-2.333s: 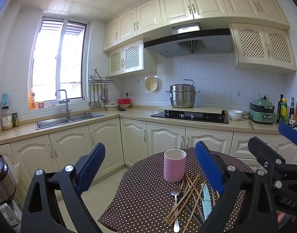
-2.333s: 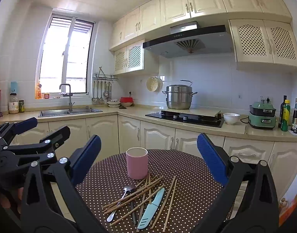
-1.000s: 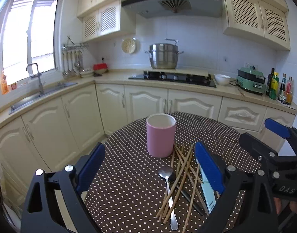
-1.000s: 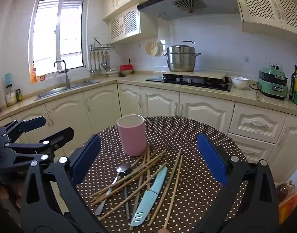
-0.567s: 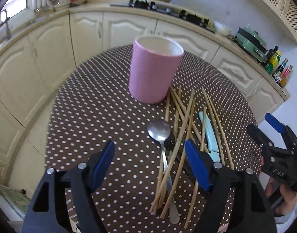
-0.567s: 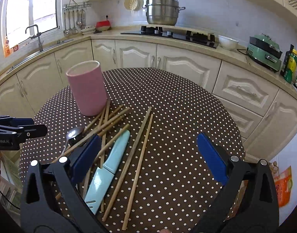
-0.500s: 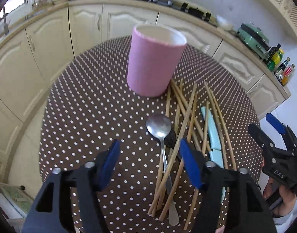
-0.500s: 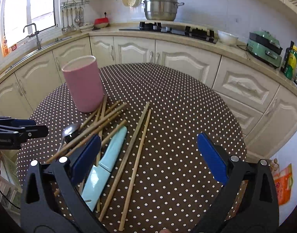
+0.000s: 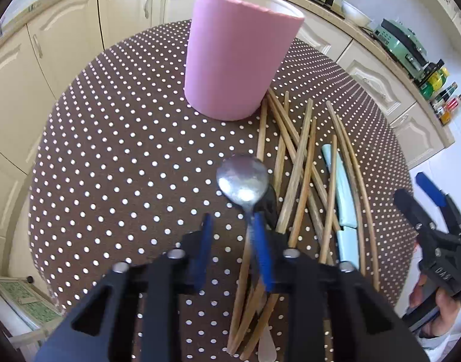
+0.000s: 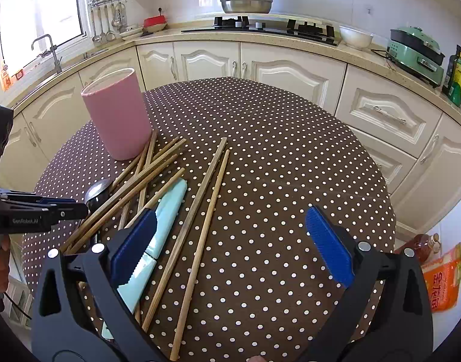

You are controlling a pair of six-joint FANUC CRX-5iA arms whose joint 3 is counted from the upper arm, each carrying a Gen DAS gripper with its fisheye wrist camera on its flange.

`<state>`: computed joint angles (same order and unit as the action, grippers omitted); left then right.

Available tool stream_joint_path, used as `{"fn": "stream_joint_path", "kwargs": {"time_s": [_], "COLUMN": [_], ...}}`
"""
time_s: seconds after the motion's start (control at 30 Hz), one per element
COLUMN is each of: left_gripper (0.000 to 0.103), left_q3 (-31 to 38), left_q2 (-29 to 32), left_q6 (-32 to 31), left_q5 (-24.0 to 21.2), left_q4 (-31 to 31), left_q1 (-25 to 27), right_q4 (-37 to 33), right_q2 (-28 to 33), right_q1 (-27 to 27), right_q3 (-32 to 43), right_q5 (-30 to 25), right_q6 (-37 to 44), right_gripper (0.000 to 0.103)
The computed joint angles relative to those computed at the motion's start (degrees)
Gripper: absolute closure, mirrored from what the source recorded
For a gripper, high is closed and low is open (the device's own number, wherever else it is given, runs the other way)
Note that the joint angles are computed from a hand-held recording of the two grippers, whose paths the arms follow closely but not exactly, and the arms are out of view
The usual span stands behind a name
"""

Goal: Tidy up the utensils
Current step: 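Grasp the metal spoon with the left tool while the right tool grasps a wooden chopstick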

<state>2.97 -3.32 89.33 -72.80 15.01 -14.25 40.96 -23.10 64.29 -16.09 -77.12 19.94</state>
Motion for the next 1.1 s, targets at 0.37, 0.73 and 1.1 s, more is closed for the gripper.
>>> {"fn": "stream_joint_path", "kwargs": {"time_s": [0.37, 0.73, 1.1], "left_gripper": [0.1, 0.1, 0.101], "left_q3": [-6.83, -9.54, -6.86], "left_q2": [-3.56, -10.54, -11.25], "left_q6": [-4.81, -5.96, -6.29], "left_q5": [2.11, 5.41, 7.0], "left_q4": [8.9, 10.69, 10.6], "left_q1": [5.12, 8.5, 7.22], "right_q4": [-7.42, -23.81, -29.59], "right_q2": [0.92, 9.05, 14.13], "right_q1": [-4.65, -14.77, -19.22], "right_q3": [2.99, 14.87, 21.87], "right_q5": [0.68, -3.48, -9.36], "right_q6": [5.72, 22.04, 32.22], "right_gripper": [0.006, 0.022, 0.091]}}
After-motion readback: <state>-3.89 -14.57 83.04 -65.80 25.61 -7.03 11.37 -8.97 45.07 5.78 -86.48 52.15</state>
